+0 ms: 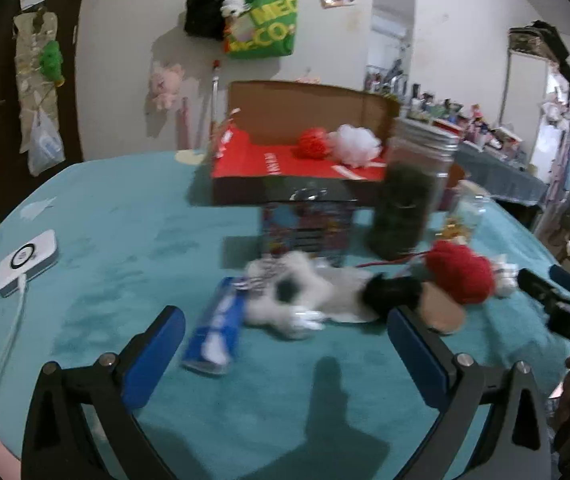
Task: Organize soft objects
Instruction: 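Grasp the blue-and-white tube with the left tool while the right tool grasps the white sock plush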
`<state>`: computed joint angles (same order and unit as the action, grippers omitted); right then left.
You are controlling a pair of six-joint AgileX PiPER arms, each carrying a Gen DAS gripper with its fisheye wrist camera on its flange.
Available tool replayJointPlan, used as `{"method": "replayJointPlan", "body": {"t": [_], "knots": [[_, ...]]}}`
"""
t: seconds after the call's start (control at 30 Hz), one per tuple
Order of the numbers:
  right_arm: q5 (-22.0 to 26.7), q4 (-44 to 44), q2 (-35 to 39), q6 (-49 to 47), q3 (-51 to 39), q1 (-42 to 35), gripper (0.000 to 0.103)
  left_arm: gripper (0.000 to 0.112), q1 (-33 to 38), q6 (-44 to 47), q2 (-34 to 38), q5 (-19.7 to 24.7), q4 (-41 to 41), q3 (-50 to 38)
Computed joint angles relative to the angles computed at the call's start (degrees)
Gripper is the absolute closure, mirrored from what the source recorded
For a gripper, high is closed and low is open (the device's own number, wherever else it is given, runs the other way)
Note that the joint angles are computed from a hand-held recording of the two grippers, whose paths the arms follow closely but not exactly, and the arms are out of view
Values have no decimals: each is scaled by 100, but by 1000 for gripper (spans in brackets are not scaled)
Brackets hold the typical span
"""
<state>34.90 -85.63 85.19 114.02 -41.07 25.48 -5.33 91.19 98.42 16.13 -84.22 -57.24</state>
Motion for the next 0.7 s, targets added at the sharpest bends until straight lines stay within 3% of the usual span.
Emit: {"method": "replayJointPlan", "body": {"t": [0.3,0.47,0.53,0.57,0.6,0.63,0.67,0.7], "knots": [[-858,1188,284,-1483,-443,-840,3,13,390,-2565,422,124,2894,-760],[-1484,2008,316,-2441,-538,-1243,5,43,468,-3874,888,624,4407,-1343],[-1636,2385,368,-2847,-584,-1345,23,49,530,-3430,878,625,4047,-1275],[-1729,2663,407,-3139,-611,-1412,30,61,562,-3196,855,665,3889,-1247],[-1877,2832,461,-3330,-622,-1493,46,68,596,-3007,839,733,3741,-1234],[-1933,2772,477,-3293,-617,-1509,51,82,644,-2847,829,851,3601,-1243],[-2045,2866,456,-3462,-600,-1551,54,84,681,-2862,838,965,3596,-1294],[-2328,3139,440,-3861,-558,-1645,71,85,693,-2935,850,1032,3629,-1342]]}}
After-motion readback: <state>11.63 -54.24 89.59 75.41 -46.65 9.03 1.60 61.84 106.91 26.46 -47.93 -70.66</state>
